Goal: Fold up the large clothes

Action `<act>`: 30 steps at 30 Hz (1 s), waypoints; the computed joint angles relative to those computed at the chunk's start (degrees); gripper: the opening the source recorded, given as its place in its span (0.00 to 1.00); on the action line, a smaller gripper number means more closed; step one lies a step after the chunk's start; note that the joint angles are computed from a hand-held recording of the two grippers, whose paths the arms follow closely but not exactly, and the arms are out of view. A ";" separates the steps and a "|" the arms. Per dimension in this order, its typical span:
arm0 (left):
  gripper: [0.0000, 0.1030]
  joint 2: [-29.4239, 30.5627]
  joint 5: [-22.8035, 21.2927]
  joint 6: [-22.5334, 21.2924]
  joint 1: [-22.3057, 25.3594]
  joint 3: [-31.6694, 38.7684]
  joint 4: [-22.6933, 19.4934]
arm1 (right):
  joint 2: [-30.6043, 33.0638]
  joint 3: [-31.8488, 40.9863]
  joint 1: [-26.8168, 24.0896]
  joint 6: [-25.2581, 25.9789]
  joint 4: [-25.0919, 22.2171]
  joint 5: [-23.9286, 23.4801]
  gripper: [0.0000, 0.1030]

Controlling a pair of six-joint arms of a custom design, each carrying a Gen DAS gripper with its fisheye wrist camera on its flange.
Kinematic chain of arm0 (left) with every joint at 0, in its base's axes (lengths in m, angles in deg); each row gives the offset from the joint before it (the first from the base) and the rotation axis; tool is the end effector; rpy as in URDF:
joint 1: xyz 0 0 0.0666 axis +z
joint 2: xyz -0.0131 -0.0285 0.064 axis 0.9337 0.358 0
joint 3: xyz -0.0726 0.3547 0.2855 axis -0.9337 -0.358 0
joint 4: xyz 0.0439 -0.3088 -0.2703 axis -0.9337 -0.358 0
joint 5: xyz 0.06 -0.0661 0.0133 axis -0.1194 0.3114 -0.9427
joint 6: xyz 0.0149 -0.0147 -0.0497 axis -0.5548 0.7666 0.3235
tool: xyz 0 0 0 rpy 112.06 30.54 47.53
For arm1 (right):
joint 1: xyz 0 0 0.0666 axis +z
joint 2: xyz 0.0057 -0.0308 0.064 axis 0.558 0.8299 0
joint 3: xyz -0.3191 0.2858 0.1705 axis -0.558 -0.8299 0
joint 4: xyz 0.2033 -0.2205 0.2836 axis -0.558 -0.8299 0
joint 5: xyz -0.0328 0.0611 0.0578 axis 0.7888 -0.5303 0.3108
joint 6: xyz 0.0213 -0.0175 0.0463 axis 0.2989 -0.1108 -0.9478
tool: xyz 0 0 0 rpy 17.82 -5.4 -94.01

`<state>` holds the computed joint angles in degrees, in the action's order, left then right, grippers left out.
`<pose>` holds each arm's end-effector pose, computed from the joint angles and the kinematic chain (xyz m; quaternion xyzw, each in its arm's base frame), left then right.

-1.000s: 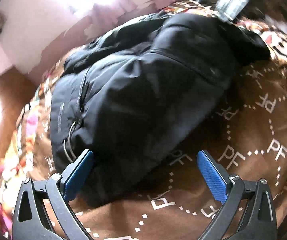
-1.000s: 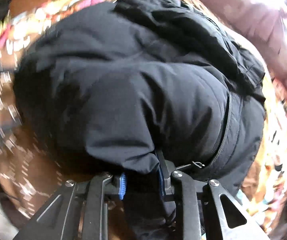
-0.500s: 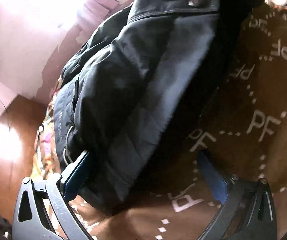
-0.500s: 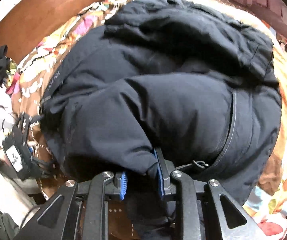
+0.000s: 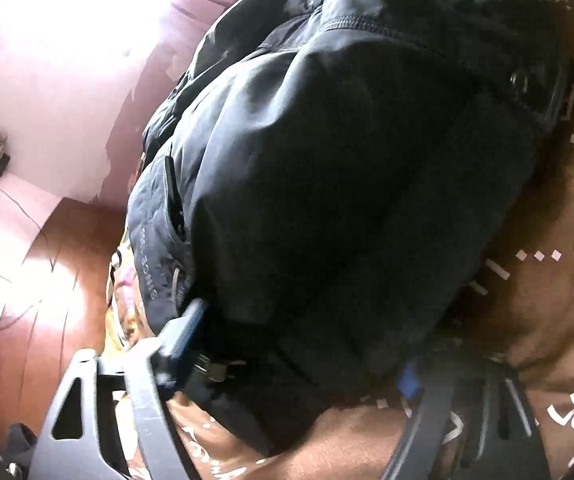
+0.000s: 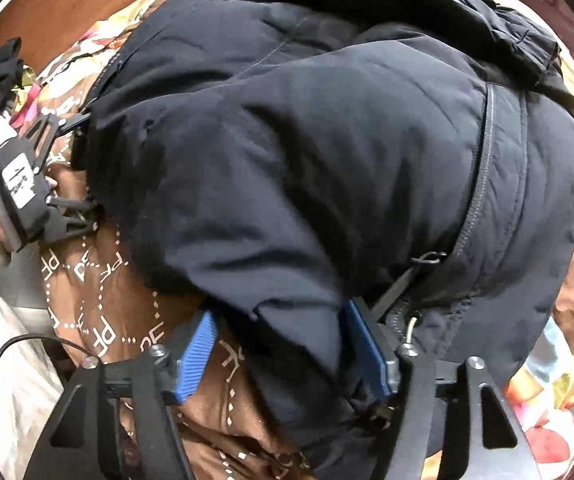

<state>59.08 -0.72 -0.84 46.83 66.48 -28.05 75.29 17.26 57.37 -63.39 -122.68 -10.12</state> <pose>0.4685 -0.1818 0.2848 0.5084 0.7437 0.2252 0.3711 0.4635 0.2046 0.3825 -0.1790 0.9709 0.0840 0.1352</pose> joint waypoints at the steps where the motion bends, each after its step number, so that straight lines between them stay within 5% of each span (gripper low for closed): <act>1: 0.41 -0.10 0.51 -0.72 0.08 0.10 -0.30 | -0.13 -0.28 0.14 0.19 0.50 -0.01 0.70; 2: 0.37 -0.38 0.57 -1.50 0.08 0.11 -0.41 | -0.26 -0.65 0.44 0.47 1.10 0.31 0.73; 4: 0.13 -0.96 0.01 -3.16 -0.16 -0.30 0.61 | -0.60 -2.01 1.38 1.64 2.59 2.07 0.82; 5: 0.10 -1.02 -0.75 -3.37 -0.04 0.15 0.97 | -0.67 -2.64 1.90 2.42 3.10 3.43 0.83; 9: 0.09 -1.86 2.97 5.25 1.29 6.39 -10.01 | -1.29 -4.60 4.35 6.34 5.26 9.68 0.85; 19: 0.08 -0.24 10.39 13.48 1.04 23.18 -23.89 | -4.61 -7.76 5.68 8.25 12.91 12.67 0.85; 24: 0.08 2.16 11.61 17.88 0.03 30.41 -27.42 | -8.16 -11.21 8.24 10.55 20.67 17.09 0.85; 30: 0.07 5.57 12.42 21.50 -0.64 37.67 -30.71 | -7.32 -12.45 10.33 13.78 23.02 25.84 0.88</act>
<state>64.65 11.70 20.66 46.19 104.15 -58.76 67.97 4.80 67.70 -49.62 -99.66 15.72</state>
